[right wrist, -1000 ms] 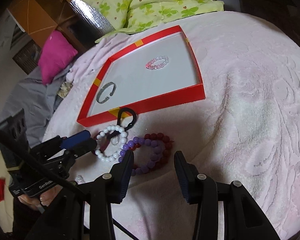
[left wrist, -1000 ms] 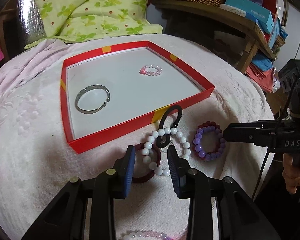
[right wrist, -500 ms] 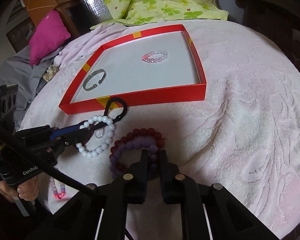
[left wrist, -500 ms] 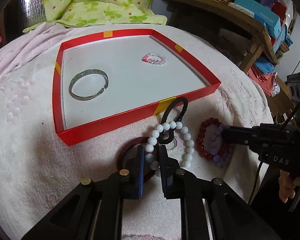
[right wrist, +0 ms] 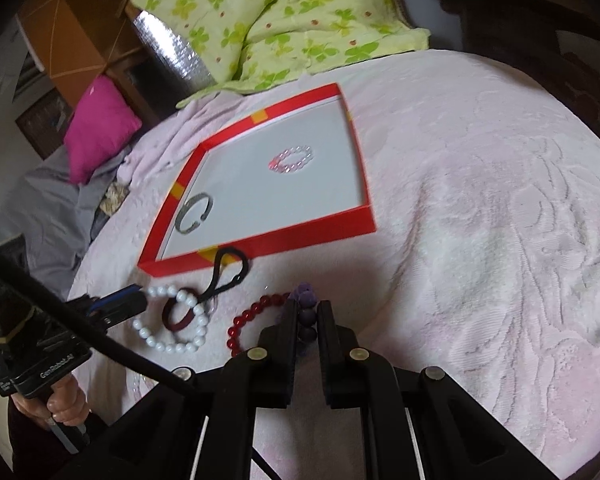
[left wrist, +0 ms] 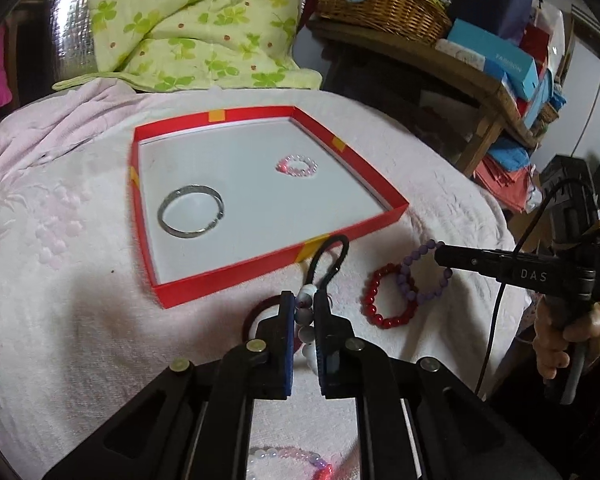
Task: Organize jewelry
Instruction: 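Grasp the white pearl bracelet with the left tool while the right tool grasps the purple bead bracelet, then carry both bracelets over the tray and open both tools to drop them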
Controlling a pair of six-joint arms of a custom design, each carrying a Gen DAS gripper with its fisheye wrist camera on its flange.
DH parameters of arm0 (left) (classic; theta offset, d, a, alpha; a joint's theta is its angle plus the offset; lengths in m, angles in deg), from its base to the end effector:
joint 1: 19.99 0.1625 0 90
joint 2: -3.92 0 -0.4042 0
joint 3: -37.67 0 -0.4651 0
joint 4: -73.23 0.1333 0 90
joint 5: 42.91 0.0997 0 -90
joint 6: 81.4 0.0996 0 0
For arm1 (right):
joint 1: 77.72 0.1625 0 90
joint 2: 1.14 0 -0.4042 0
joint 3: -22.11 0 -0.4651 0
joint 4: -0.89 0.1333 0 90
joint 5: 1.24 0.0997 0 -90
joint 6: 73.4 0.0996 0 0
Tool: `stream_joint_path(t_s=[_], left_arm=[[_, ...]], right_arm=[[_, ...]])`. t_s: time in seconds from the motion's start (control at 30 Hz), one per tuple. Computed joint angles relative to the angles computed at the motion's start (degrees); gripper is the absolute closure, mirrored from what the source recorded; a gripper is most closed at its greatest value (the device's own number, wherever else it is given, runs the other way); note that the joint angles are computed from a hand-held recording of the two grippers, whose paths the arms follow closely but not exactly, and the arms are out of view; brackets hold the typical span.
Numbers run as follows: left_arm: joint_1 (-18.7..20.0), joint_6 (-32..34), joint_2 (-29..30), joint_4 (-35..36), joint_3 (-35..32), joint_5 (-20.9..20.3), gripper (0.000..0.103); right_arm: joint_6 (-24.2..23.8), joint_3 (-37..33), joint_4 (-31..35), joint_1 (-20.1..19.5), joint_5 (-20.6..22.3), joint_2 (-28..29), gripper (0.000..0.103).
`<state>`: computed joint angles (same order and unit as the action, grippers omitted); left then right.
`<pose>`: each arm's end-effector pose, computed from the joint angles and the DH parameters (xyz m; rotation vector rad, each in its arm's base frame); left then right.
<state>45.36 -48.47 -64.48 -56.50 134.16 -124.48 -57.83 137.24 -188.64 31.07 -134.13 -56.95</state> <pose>-0.1478 -0.6767 0.2429 1.4094 2.6111 -0.2859 0.2513 -0.5353 0.1055 -0.2775 -2.4090 1.1179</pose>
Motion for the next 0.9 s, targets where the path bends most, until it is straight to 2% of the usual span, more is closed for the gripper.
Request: stream_joint_path(t_s=[0.3,0.53,0.9], left_arm=[[0.76,-1.18,-0.13,-1.24,-1.22,-0.78,0.093],[1.32,-2.32,-0.39,-1.99,-2.05,-1.33,0.093],[1.91,-2.89,-0.99,-3.32,-2.47,-1.56,0.093]], right_arm=[[1.96,2.00,-7.31,-0.72,0.37,-1.37,0.092],[0.85,2.20,-13.18,-0.55,1.35,-1.02,0.092],[-1.98,0.41,-18.05,0.11,4.63,1.22,0.092]])
